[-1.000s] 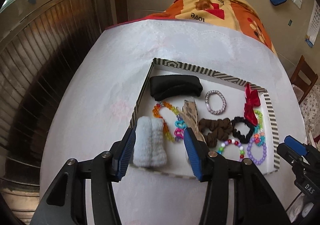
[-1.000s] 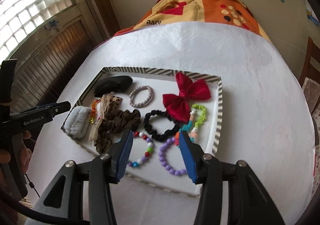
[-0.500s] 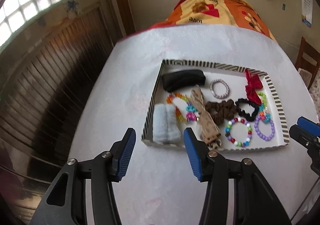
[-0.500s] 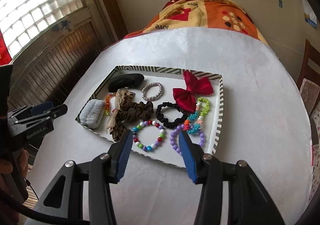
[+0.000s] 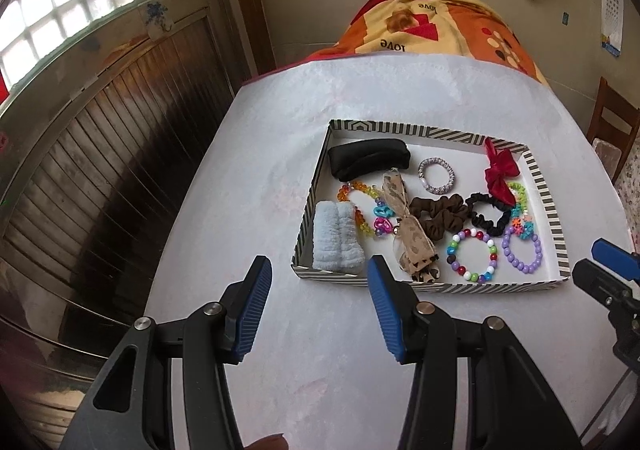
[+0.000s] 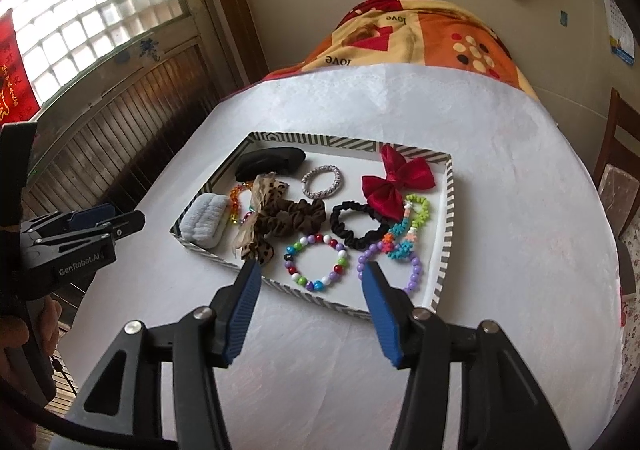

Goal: Organize jewelry

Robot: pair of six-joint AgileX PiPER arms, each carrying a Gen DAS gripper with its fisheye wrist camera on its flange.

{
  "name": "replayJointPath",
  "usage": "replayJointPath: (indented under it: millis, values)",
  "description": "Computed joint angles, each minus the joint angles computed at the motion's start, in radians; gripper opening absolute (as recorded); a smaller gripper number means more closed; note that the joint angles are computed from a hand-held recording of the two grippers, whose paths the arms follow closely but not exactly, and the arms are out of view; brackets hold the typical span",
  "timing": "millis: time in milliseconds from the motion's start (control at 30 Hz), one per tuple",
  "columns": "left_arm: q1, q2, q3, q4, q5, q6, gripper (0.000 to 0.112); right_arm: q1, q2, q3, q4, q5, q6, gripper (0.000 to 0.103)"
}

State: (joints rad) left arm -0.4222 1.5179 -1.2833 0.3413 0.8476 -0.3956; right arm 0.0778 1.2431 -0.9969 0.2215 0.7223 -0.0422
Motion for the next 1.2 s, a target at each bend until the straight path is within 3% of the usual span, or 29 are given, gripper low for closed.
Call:
replayJointPath:
  millis: [1200]
  values:
    - [-0.034, -0.02, -0.008, -0.043, 0.015, 0.027, 0.042, -0.055, -0.043, 0.031, 0.018, 0.008, -0.019, 0.056]
